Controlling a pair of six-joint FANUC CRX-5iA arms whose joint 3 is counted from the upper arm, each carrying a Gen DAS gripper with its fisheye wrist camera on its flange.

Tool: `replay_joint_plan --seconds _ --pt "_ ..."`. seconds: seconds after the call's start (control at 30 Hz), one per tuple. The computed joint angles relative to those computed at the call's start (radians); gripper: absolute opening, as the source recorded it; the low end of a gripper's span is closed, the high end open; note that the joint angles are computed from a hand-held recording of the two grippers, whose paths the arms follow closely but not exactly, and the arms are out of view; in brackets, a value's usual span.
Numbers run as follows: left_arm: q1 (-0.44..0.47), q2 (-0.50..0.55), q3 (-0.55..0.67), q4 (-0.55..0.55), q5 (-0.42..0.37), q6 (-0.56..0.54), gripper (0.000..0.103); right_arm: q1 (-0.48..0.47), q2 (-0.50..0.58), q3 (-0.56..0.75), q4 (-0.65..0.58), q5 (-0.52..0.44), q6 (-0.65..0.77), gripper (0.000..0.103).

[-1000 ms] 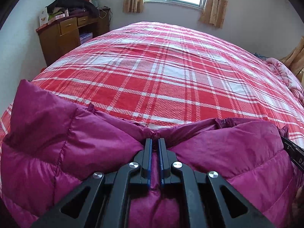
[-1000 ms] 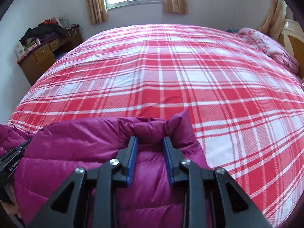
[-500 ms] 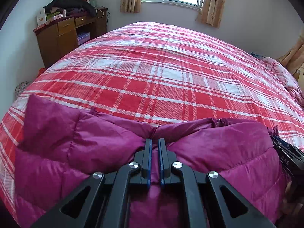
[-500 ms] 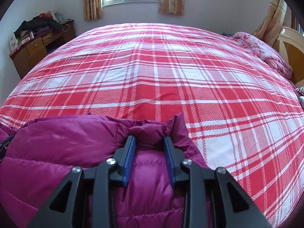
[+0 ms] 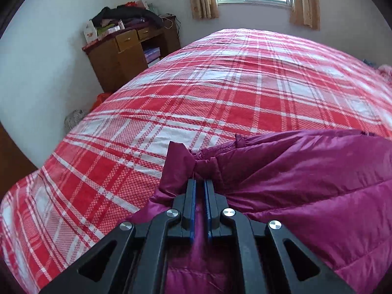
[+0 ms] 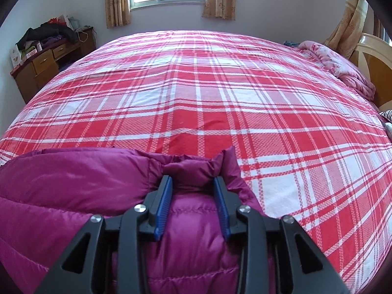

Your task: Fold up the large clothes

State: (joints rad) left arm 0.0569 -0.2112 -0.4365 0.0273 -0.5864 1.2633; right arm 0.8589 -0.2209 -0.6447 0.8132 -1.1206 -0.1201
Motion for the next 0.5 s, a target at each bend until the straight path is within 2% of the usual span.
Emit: replay_joint_plan --seconds 0.03,0.07,0.13,0.2,0.33,0.43,0.5 --pt "-0.022 0.003 0.017 -0.063 -0.006 0.046 0.006 0.0 0.001 0.003 -0.004 -0.003 0.005 0.038" --pt "-0.022 0.005 0.021 -0.074 -0.006 0.052 0.006 0.0 -0.003 0.007 -0.014 -0.003 0.013 0.038" --pt "-0.001 0.001 0.003 -0.016 0.005 0.005 0.006 0.01 -0.033 0.016 -0.043 -0.015 0.051 0.038" --pt "0.021 -0.001 -0.015 0.046 0.014 -0.045 0.006 0.067 -0.085 -0.009 -0.008 -0.062 0.027 0.038" --pt "0.019 -0.007 -0.017 0.038 0.014 -0.039 0.006 0.163 -0.137 -0.035 -0.025 -0.158 -0.02 0.038" --pt "0.013 -0.012 -0.017 0.023 0.012 -0.028 0.007 0.164 -0.154 -0.095 -0.026 -0.121 -0.085 0.038" --pt "0.019 -0.015 -0.025 0.051 0.01 -0.045 0.006 0.15 -0.164 -0.119 -0.005 -0.087 -0.114 0.039"
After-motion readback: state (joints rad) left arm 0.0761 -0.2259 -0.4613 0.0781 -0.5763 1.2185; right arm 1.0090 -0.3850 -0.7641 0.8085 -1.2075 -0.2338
